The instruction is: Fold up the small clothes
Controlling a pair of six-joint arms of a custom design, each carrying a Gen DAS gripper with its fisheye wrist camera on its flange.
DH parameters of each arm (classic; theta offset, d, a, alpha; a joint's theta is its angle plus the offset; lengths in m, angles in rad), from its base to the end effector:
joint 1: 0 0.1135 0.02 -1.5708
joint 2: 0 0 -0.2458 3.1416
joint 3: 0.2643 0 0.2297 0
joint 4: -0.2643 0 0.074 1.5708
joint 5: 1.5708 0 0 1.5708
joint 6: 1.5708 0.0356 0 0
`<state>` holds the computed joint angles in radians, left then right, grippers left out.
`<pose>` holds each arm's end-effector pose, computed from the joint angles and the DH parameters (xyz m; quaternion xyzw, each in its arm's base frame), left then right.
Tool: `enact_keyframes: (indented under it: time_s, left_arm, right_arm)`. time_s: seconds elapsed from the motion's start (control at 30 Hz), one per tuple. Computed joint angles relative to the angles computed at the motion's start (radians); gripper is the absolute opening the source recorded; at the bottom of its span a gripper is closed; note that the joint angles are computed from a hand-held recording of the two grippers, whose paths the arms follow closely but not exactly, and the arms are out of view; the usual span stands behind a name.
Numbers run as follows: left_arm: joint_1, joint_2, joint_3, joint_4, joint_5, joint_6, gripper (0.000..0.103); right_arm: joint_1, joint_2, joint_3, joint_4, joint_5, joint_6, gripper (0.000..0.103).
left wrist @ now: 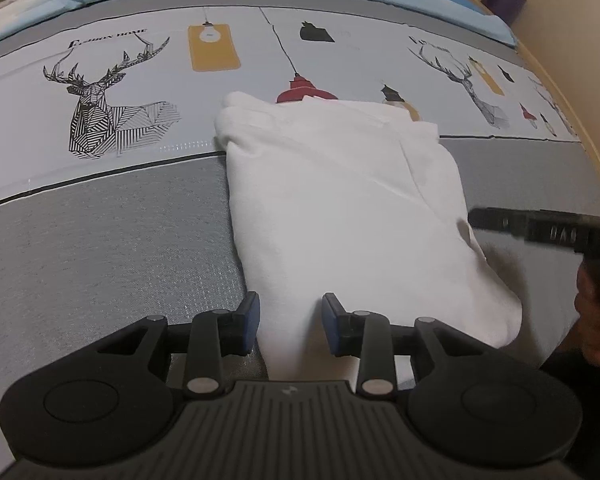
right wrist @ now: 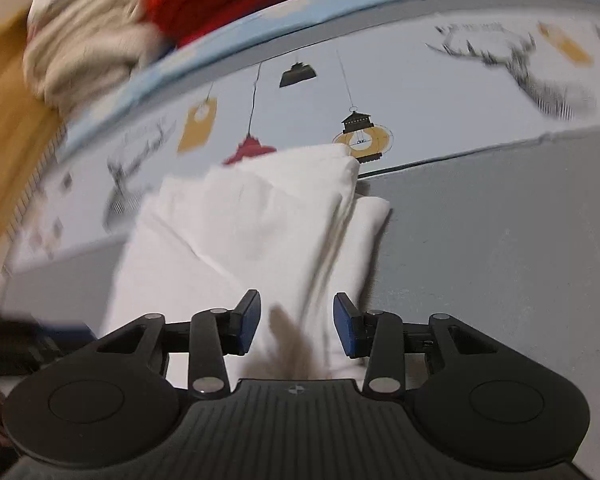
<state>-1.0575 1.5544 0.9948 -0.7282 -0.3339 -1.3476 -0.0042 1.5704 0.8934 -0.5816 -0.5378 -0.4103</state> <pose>0.1407 -0.2258 0.1891 -0.1643 0.9626 -0.0705 0.2035 0.2625 0.0171 0.1677 -0.2325 0.9245 0.2260 0.2007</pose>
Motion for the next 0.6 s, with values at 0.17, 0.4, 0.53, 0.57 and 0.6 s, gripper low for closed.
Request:
enact_keyframes:
  time_s: [0.17,0.4,0.53,0.57,0.6]
  left_arm:
    - [-0.009,-0.024,-0.005,-0.006,-0.016,-0.031,0.038]
    - [-0.010,-0.004,-0.001,0.010,0.012,0.001,0.038]
    - [-0.002,0.007,0.002,0.011,0.008,-0.019,0.038]
    - [-0.001,0.016,0.009,0.009,0.007,-0.021,0.038]
    - [0.000,0.025,0.017,0.010,0.007,-0.021,0.038]
  right_arm:
    - [-0.068,-0.090,-0.037,0.028,-0.115,-0.044,0.000]
    - [-0.197,-0.017,0.050,0.022,-0.119,0.019,0.004]
    - [-0.186,0.044,0.111,-0.217,-0.209,-0.196,0.043]
    - [-0.167,0.037,0.098,-0.227,-0.190,-0.216,0.047]
    - [-0.150,0.024,0.081,-0.225,-0.168,-0.220,0.047]
